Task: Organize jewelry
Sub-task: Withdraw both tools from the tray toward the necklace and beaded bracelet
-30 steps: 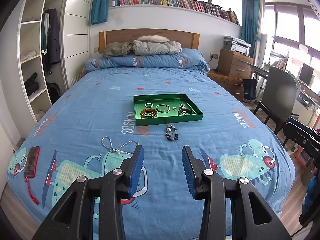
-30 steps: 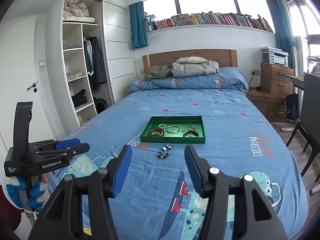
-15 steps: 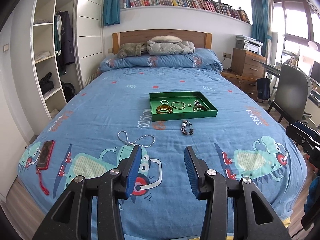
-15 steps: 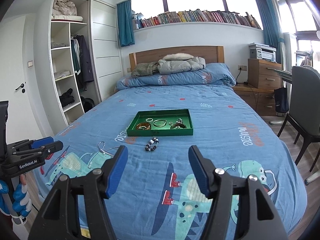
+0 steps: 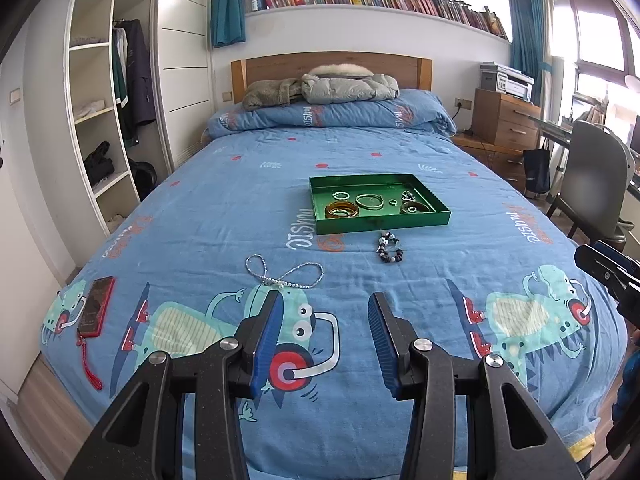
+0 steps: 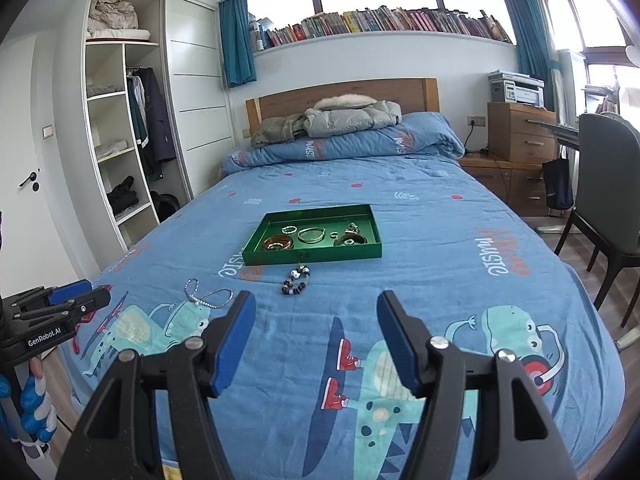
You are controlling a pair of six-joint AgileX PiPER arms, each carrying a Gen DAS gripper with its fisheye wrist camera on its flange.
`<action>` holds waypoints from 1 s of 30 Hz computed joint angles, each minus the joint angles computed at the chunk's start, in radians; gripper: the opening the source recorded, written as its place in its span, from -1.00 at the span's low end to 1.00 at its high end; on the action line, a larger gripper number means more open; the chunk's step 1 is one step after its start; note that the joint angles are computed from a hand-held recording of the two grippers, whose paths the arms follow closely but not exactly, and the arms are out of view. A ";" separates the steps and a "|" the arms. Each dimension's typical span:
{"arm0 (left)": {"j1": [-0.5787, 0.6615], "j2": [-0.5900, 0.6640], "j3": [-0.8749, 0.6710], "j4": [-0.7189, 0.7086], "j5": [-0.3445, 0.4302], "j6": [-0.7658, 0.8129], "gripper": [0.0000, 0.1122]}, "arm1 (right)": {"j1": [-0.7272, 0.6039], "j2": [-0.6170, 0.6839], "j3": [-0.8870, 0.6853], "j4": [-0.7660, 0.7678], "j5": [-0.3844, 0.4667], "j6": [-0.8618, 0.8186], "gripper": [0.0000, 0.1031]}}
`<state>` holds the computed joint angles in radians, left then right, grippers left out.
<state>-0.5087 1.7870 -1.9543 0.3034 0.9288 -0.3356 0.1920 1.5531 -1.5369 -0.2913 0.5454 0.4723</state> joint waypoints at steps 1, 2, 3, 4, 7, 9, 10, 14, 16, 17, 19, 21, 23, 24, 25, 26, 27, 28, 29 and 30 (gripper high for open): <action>0.004 0.004 -0.002 -0.007 0.000 0.005 -0.22 | 0.000 0.005 -0.003 -0.001 0.001 0.001 0.19; 0.008 0.007 -0.001 -0.011 -0.002 0.007 -0.22 | 0.003 0.010 -0.006 -0.004 0.003 0.004 0.19; 0.012 0.010 0.001 -0.017 -0.005 0.011 -0.22 | 0.003 0.017 -0.011 -0.007 0.007 0.005 0.19; 0.015 0.014 0.001 -0.020 -0.007 0.014 -0.22 | 0.005 0.023 -0.016 -0.012 0.009 0.009 0.19; 0.027 0.025 -0.001 -0.038 -0.011 0.027 -0.22 | 0.006 0.039 -0.025 -0.009 0.006 0.010 0.19; 0.036 0.033 -0.004 -0.049 -0.014 0.034 -0.22 | 0.005 0.051 -0.035 0.000 0.005 0.004 0.19; 0.040 0.036 -0.004 -0.051 -0.016 0.036 -0.22 | 0.002 0.057 -0.038 0.010 0.002 -0.003 0.19; 0.055 0.050 -0.004 -0.064 -0.024 0.050 -0.19 | 0.000 0.080 -0.057 0.020 -0.005 -0.008 0.19; 0.065 0.058 -0.003 -0.072 -0.030 0.061 -0.15 | -0.001 0.092 -0.063 0.025 -0.009 -0.013 0.19; 0.068 0.062 -0.002 -0.073 -0.031 0.063 -0.15 | 0.001 0.099 -0.069 0.023 -0.007 -0.012 0.19; 0.076 0.073 -0.007 -0.085 -0.030 0.072 -0.15 | 0.004 0.115 -0.080 0.021 -0.004 -0.012 0.19; 0.084 0.083 -0.011 -0.094 -0.028 0.078 -0.15 | 0.005 0.131 -0.092 0.026 0.000 -0.020 0.19; 0.092 0.094 -0.015 -0.100 -0.028 0.082 -0.15 | 0.005 0.146 -0.103 0.035 0.001 -0.030 0.19; 0.096 0.099 -0.016 -0.105 -0.028 0.084 -0.15 | 0.006 0.153 -0.109 0.037 0.002 -0.033 0.19; 0.101 0.103 -0.018 -0.110 -0.028 0.086 -0.15 | 0.006 0.161 -0.117 0.041 0.004 -0.037 0.19; 0.105 0.107 -0.017 -0.113 -0.029 0.087 -0.15 | 0.006 0.168 -0.122 0.044 0.004 -0.041 0.19; 0.107 0.112 -0.018 -0.114 -0.028 0.086 -0.15 | 0.005 0.174 -0.126 0.052 0.005 -0.049 0.19; 0.111 0.117 -0.020 -0.118 -0.027 0.087 -0.15 | 0.005 0.180 -0.131 0.055 0.007 -0.054 0.19; 0.116 0.122 -0.021 -0.123 -0.026 0.090 -0.15 | 0.006 0.188 -0.137 0.056 0.009 -0.056 0.19; 0.121 0.128 -0.024 -0.127 -0.024 0.091 -0.15 | 0.008 0.195 -0.143 0.057 0.010 -0.057 0.19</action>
